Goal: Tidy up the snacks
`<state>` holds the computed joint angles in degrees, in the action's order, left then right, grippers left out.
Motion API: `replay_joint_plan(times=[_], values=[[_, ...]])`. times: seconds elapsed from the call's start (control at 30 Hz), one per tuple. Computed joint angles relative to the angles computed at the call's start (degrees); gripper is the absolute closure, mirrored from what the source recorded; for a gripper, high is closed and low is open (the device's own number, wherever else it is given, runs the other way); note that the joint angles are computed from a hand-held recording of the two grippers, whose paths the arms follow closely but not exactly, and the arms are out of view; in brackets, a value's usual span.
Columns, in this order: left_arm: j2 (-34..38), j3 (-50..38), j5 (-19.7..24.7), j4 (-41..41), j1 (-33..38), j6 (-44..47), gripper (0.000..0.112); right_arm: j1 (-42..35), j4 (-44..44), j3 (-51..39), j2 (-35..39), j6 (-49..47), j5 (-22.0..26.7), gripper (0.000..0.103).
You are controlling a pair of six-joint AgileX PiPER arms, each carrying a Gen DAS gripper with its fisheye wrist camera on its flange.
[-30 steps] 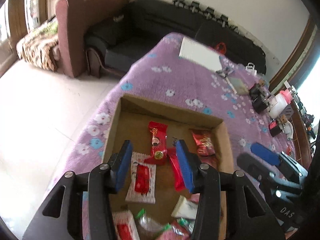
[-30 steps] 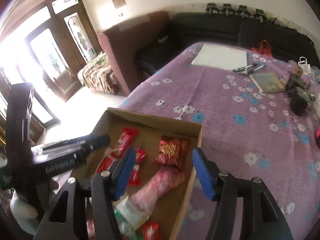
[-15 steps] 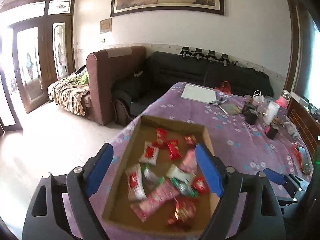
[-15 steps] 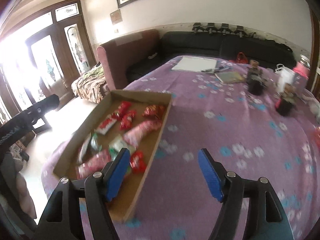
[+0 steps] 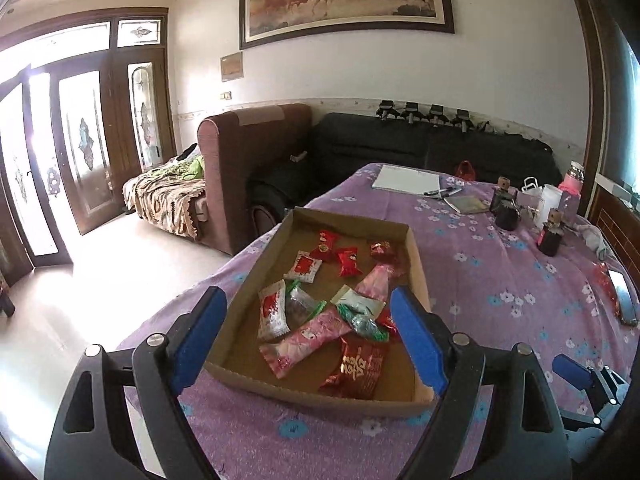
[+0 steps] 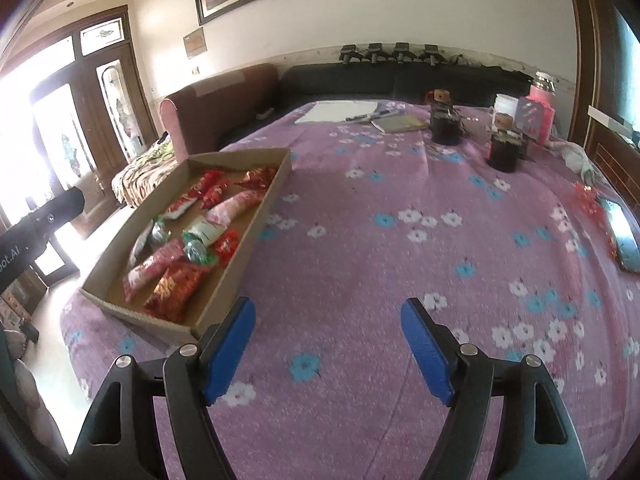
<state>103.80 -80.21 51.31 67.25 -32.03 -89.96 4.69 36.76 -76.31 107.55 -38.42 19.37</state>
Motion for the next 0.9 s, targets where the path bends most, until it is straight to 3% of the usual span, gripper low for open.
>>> replay_joint_plan(times=[0.33,0.9], values=[[1.9,-1.5,-1.7,-5.8,0.8,5.1,0.027,1.5,-3.4,1.8,-0.3,2.3,-2.7,0.023],[4.5,-2.4,-5.8,-12.6,4.0,10.7,0.027,2.6,-12.4,-1.6,3.0,11.5,-1.4,0.023]])
